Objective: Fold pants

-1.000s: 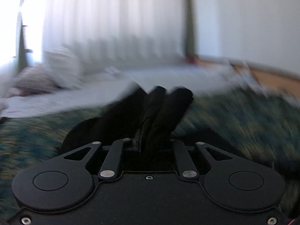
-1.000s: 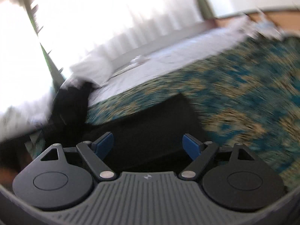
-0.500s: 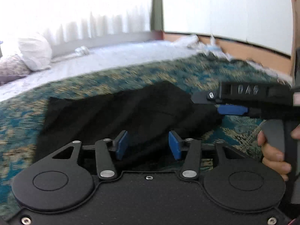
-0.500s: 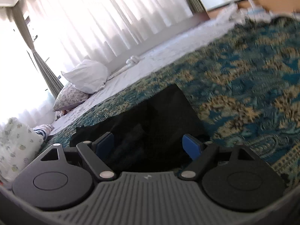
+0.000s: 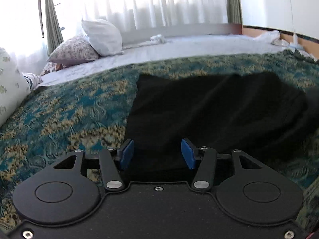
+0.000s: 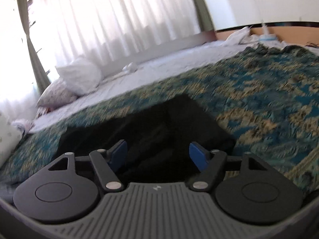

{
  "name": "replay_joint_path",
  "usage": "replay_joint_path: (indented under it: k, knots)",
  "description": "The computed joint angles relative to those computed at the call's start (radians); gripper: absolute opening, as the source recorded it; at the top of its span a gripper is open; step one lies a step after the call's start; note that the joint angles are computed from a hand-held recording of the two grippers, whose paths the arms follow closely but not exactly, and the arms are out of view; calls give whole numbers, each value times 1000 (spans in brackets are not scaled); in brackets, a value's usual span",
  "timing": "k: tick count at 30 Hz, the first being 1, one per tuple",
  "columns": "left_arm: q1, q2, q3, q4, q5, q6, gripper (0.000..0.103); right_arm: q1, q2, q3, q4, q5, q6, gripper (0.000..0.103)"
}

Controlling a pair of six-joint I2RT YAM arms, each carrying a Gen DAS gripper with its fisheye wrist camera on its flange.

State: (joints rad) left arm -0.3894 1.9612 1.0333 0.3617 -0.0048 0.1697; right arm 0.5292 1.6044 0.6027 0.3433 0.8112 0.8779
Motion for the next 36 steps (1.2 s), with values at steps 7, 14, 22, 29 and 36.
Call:
replay_joint_path:
  k: [7, 14, 22, 29, 36]
  knots:
    - [-2, 12, -35, 64, 14, 3, 51, -198, 87, 237, -289, -297, -85, 40]
    - [47, -70, -86, 46, 130, -31, 51, -58, -80, 168, -357, -93, -63, 10]
    - [-16, -119, -132, 95, 220, 51, 56, -85, -76, 94, -300, -154, -2, 57]
    - [-118, -79, -118, 76, 195, 148, 59, -120, 6, 158, -281, -229, -45, 67]
    - [-192, -29, -85, 109, 149, 174, 61, -108, 46, 179, -221, -225, -36, 61]
